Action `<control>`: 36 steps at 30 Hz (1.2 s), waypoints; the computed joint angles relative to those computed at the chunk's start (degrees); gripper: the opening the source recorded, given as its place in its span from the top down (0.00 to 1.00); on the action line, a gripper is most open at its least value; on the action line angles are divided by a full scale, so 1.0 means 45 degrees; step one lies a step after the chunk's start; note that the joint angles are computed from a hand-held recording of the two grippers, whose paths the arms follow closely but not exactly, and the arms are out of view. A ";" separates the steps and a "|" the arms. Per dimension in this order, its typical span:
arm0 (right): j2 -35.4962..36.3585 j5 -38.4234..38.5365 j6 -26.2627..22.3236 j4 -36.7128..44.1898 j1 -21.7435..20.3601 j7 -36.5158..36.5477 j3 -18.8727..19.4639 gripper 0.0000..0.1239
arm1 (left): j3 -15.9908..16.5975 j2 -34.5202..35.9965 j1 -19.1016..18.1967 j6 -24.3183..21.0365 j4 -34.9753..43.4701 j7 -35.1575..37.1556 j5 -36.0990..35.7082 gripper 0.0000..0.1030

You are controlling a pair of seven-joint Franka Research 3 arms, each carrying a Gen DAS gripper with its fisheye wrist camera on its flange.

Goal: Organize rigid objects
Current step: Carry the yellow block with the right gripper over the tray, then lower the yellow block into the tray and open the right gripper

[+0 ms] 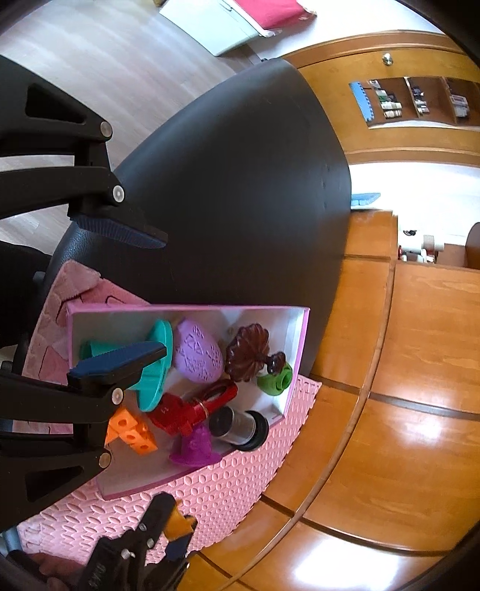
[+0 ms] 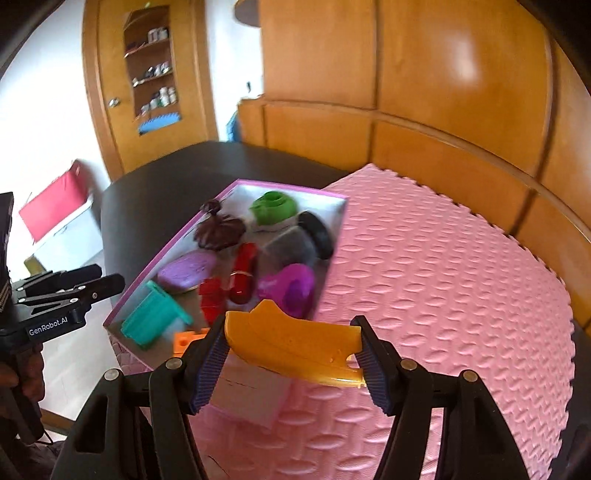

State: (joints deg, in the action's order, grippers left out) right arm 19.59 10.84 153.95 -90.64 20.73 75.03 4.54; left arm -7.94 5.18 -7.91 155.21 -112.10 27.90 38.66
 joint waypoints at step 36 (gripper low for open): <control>0.1509 0.0122 -0.0748 0.1730 0.0348 0.2052 -0.0066 0.38 | 0.0051 -0.0011 0.0001 -0.0063 -0.0097 -0.0041 -0.0293 0.30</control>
